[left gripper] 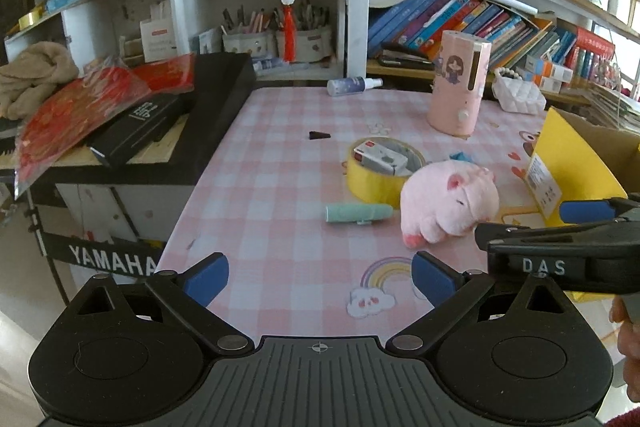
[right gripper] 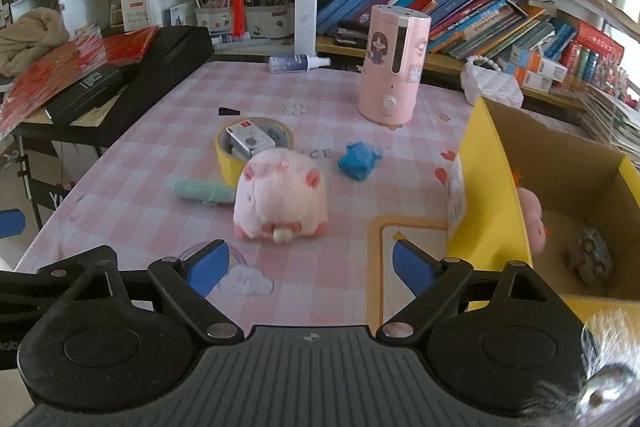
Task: Organize objects
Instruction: 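Withdraw both open tools from the box back toward the remaining toys, then grasp the pink plush pig with the right tool while the left tool grasps the mint-green tube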
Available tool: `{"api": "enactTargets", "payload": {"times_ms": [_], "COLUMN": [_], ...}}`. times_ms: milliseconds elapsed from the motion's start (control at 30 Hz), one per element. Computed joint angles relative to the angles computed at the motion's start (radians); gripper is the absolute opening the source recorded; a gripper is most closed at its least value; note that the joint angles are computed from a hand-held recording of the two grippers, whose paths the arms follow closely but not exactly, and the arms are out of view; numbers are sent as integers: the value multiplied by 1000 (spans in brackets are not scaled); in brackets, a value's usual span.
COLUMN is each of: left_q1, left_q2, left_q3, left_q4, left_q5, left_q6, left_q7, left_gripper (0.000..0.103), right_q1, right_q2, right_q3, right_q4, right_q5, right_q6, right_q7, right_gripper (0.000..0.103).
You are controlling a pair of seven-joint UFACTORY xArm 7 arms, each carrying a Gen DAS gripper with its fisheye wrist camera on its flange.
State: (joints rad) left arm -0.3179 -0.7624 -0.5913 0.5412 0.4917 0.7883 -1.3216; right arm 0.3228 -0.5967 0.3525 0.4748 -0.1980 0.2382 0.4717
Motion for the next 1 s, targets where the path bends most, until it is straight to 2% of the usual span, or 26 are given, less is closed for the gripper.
{"api": "enactTargets", "payload": {"times_ms": [333, 467, 633, 700, 867, 1000], "left_q1": [39, 44, 49, 50, 55, 68], "left_q2": [55, 68, 103, 119, 164, 199], "left_q3": [41, 52, 60, 62, 73, 83], "left_q4": [16, 17, 31, 39, 59, 73], "left_q5": [17, 24, 38, 44, 66, 92], "left_q6": [8, 2, -8, -11, -30, -61], "left_q7": [12, 8, 15, 16, 16, -1], "left_gripper": [99, 99, 99, 99, 99, 99], "right_q1": [-50, -85, -68, -32, 94, 144], "right_q2": [206, 280, 357, 383, 429, 428], "right_q3": [8, 28, -4, -39, -148, -195], "right_q4": [128, 181, 222, 234, 249, 248], "right_q5": [-44, -101, -137, -112, 75, 210], "right_q6": [-46, -50, -71, -75, -92, -103], "right_q7": [3, 34, 38, 3, -187, -325], "right_gripper": [90, 90, 88, 87, 68, 56]}}
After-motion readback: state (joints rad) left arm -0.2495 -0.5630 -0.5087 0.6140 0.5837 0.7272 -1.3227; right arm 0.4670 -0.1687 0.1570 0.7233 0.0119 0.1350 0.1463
